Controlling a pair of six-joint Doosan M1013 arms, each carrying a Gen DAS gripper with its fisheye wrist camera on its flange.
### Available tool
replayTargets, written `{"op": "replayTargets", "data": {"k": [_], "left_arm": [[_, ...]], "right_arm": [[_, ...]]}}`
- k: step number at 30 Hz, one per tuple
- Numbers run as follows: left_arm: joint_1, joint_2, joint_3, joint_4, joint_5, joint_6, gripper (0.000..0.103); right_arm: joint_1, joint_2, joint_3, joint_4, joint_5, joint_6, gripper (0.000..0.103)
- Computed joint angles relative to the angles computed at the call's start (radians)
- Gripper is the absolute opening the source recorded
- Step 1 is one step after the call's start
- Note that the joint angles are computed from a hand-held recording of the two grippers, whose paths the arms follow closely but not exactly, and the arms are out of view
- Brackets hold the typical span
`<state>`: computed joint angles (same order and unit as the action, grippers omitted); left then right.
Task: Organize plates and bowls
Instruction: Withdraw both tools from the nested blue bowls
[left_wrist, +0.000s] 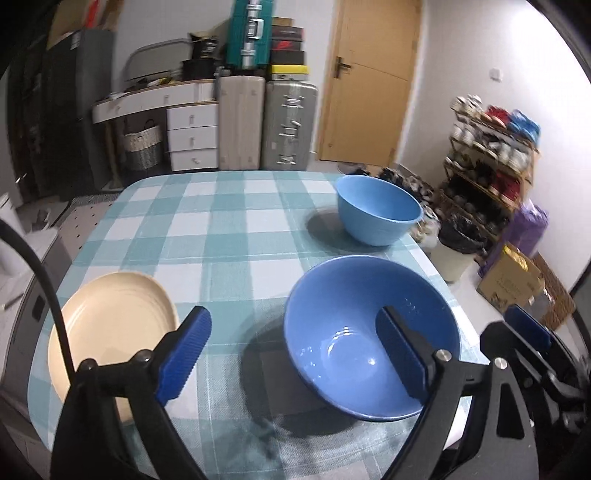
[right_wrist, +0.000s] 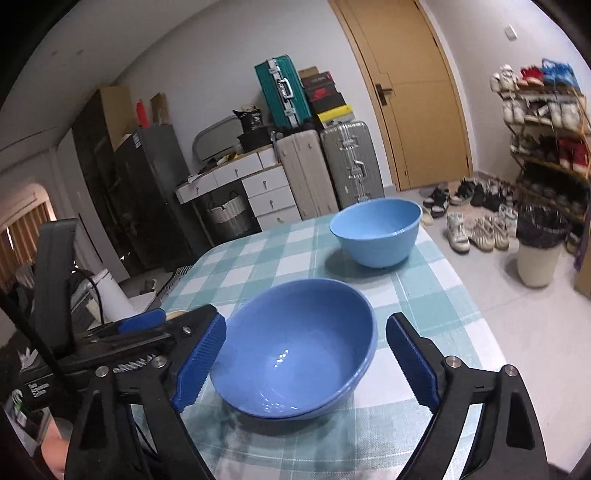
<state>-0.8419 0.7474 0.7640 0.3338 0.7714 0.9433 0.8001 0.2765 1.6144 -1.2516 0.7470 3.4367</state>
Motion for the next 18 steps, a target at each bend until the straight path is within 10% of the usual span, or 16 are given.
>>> {"op": "replayTargets", "data": {"k": [8,18], "left_arm": [[-0.004,-0.035,0.06,0.018,-0.089,-0.015,0.096],[-0.017,-0.081,0.162,0.34,-0.184,-0.271,0.099]], "right_arm": [[0.029,-0.006,0.017,-0.115,0.072,0.091,0.102],[0.028,-0.012,0.024,-0.077,0.111,0.113,0.102]]}}
